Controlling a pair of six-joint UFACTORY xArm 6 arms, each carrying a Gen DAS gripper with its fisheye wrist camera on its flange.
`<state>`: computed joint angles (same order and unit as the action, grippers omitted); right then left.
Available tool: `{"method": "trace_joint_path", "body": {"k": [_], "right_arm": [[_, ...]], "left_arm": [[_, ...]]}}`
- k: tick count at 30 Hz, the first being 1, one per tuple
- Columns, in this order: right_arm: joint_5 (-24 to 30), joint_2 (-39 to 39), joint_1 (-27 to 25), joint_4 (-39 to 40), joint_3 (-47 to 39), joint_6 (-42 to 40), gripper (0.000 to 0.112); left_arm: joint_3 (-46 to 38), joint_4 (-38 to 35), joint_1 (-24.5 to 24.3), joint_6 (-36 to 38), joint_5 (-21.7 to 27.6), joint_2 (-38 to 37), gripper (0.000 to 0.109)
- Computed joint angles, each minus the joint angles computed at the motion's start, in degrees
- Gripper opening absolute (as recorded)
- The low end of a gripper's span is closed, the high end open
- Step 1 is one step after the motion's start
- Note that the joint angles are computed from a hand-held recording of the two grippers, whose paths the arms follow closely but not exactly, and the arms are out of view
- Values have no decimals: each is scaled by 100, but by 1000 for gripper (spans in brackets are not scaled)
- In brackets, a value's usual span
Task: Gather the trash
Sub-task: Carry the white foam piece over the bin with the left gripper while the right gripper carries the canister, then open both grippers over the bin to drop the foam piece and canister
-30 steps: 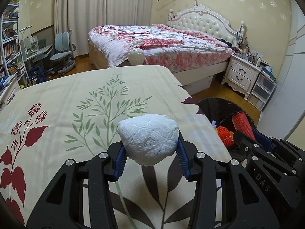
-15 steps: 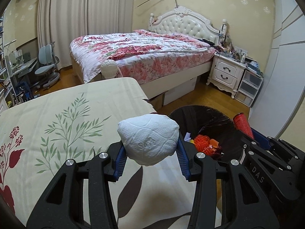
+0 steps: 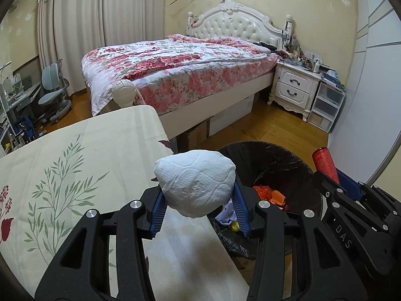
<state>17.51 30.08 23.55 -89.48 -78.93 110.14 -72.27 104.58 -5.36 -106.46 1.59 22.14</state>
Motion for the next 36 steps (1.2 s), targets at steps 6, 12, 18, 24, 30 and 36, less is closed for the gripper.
{"method": "trace_joint_path", "body": {"k": [6,12,18,24,30,36], "right_arm": [[-83,238,-141,124,-199,-130,25],[-160,407,-249,250,-339,-214,25],[-204,494,-311,355,-433,-329,25],[-200,574,-343,499,-529,-494,25],[-119,608,-311,557,-559,-515,25],[34,497,-280,394,-486,-323,47]], "left_arm": [[-248,-1210,-74,1192,129,388,45],[-426,-2045,-138,2015,186,655,46],[-560,-2542,-192,2528,264,809,46],[-603,-2613,-232,2568,327,852,53],[-619,-2323,-261,2365,373,835,67],[-615,-2010,-259,2044,393,776,80]]}}
